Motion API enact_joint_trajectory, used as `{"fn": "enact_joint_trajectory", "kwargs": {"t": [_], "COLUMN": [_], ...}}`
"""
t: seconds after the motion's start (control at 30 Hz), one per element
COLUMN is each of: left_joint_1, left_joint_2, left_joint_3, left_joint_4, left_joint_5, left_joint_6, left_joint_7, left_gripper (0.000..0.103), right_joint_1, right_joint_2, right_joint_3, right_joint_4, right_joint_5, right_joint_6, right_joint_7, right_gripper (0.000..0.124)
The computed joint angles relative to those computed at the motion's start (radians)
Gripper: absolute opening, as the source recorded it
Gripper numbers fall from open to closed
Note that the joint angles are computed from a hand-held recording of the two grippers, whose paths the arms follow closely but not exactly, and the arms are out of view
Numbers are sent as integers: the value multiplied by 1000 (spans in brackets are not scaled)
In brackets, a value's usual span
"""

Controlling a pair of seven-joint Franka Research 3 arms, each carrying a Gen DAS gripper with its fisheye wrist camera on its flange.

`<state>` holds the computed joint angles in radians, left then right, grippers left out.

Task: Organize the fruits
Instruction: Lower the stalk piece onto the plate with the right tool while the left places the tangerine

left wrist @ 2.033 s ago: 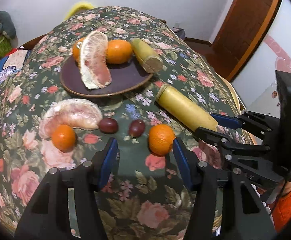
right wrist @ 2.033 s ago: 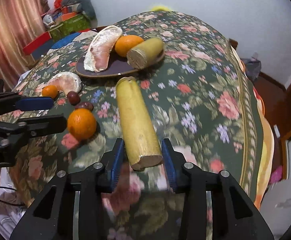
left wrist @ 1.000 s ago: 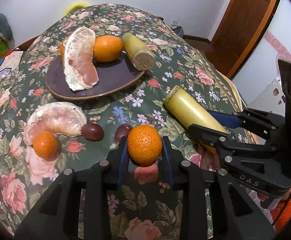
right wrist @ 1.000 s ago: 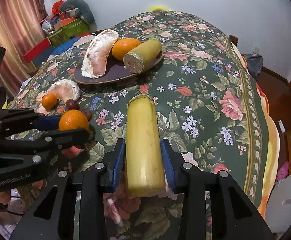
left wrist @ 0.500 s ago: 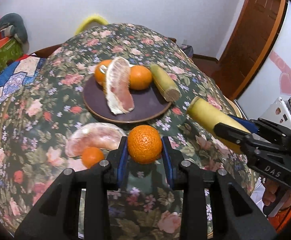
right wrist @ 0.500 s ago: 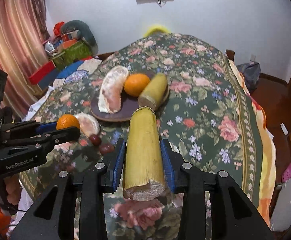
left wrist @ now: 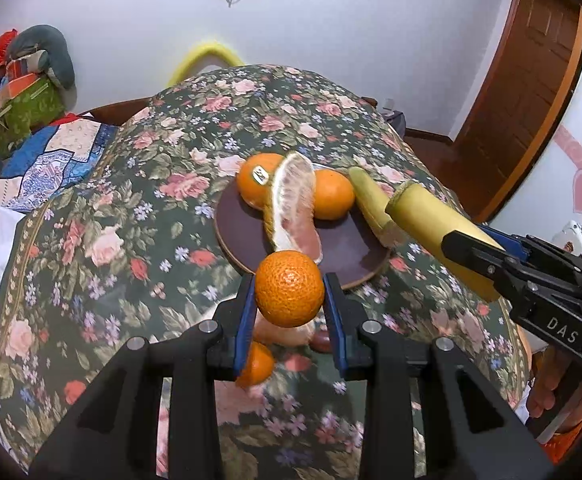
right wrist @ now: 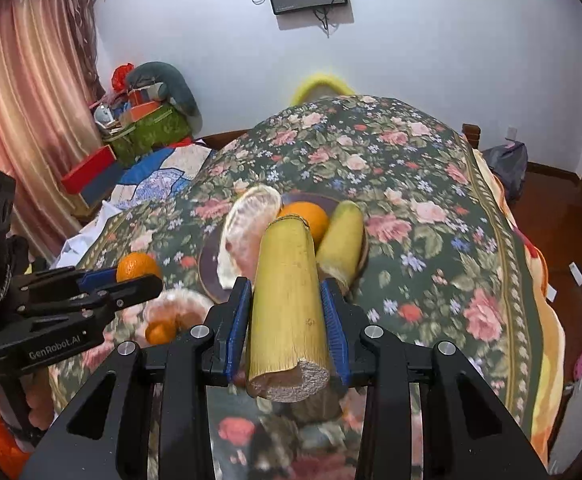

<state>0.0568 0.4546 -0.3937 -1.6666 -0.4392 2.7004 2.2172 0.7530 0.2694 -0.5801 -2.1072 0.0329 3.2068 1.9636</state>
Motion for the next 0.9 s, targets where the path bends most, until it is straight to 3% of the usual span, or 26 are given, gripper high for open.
{"fn": "enact_joint_trajectory", "kwargs": {"t": [0.33, 0.7, 0.9], "left_joint_1": [-40, -85, -111], "left_joint_2": [138, 298, 367], "left_joint_3": [31, 54, 68], "left_joint_4": [182, 405, 506], "left_joint_5": [115, 242, 281], "left_joint_6": [-45, -129, -187], "left_joint_7": [-79, -158, -209], "left_gripper": [32, 32, 32], "right_joint_1": [-76, -218, -220], "right_joint_2": [115, 219, 243], "right_joint_3": [50, 172, 172], "right_joint_4": [153, 312, 345], "right_joint_5": [6, -26, -65], "right_joint_6": [-50, -117, -135], "right_joint_7": [11, 30, 55], "right_gripper": [33, 33, 33]}}
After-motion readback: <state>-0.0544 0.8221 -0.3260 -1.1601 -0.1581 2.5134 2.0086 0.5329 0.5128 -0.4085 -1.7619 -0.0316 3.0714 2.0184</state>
